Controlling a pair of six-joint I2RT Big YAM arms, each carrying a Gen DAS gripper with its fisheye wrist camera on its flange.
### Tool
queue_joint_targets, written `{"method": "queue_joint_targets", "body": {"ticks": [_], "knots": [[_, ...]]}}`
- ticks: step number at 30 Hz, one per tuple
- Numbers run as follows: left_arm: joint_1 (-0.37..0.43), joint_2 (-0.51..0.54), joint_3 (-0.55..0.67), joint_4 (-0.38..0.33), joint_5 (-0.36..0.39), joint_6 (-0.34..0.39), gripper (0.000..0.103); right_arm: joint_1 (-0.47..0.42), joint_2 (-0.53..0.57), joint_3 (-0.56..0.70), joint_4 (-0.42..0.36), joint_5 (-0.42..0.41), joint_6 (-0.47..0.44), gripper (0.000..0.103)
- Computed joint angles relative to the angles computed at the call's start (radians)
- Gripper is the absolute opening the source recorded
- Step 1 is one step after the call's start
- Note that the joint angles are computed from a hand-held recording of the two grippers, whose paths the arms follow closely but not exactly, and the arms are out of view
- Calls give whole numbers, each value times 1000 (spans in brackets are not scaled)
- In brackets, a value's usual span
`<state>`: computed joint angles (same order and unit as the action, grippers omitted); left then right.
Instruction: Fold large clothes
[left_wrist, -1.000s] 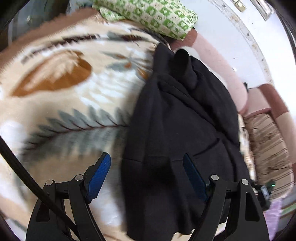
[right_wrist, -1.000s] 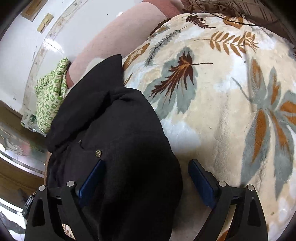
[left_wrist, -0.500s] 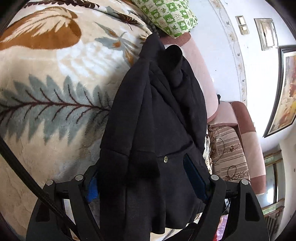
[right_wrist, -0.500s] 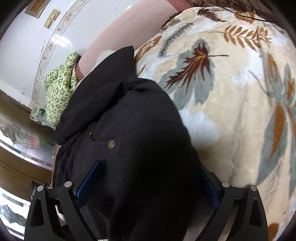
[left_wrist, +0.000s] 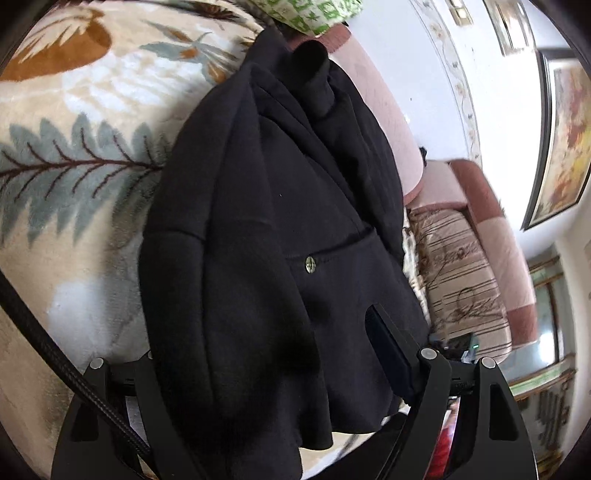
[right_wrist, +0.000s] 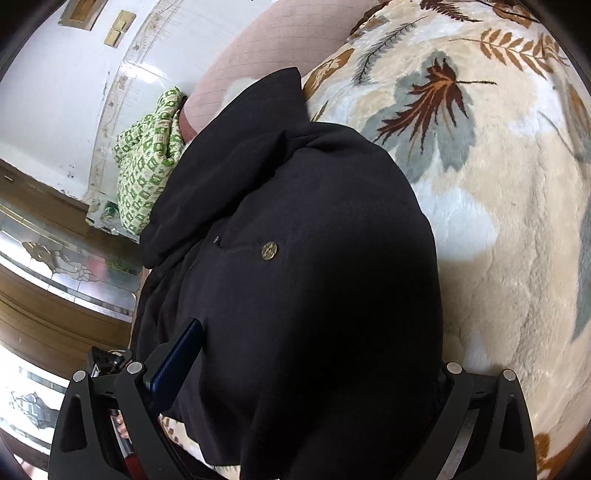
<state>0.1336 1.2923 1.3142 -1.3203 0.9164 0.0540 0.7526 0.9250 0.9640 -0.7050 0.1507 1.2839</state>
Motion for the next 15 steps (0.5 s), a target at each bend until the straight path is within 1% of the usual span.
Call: {"method": "queue_joint_targets", "body": {"ticks": [3,5,6,8,9,10,12,13,14,15], "knots": [[-4,-7,-8,20,-10,-10,79,20,13,18,-13,9,-5,97],[0,-12,-15,23,-6,-13,79,32,19,24,-17,9,-8,91],[-1,-13,-17,26,-10,-12,79,42,29,34,-27,14,-16,90],[-14,-22,-25,44,-33,-14,83,48,50,53,-51,25,-25,89],[-23,-28,-28,57,-49,-19,87,43,57,57,-54,24,-20,89],[-39,-38,-34,74,-78,-20,89,39,61,58,-52,23,-12,89],[-65,-51,-38,95,-139,-18,89,35,83,74,-70,37,3,89],[-78,-62,-41,106,-177,-24,87,42,96,88,-88,56,6,87],[-86,-71,-43,111,-209,-38,82,52,118,113,-126,84,6,81],[-99,-81,-40,113,-287,-71,62,60,132,132,-148,98,3,75]]}}
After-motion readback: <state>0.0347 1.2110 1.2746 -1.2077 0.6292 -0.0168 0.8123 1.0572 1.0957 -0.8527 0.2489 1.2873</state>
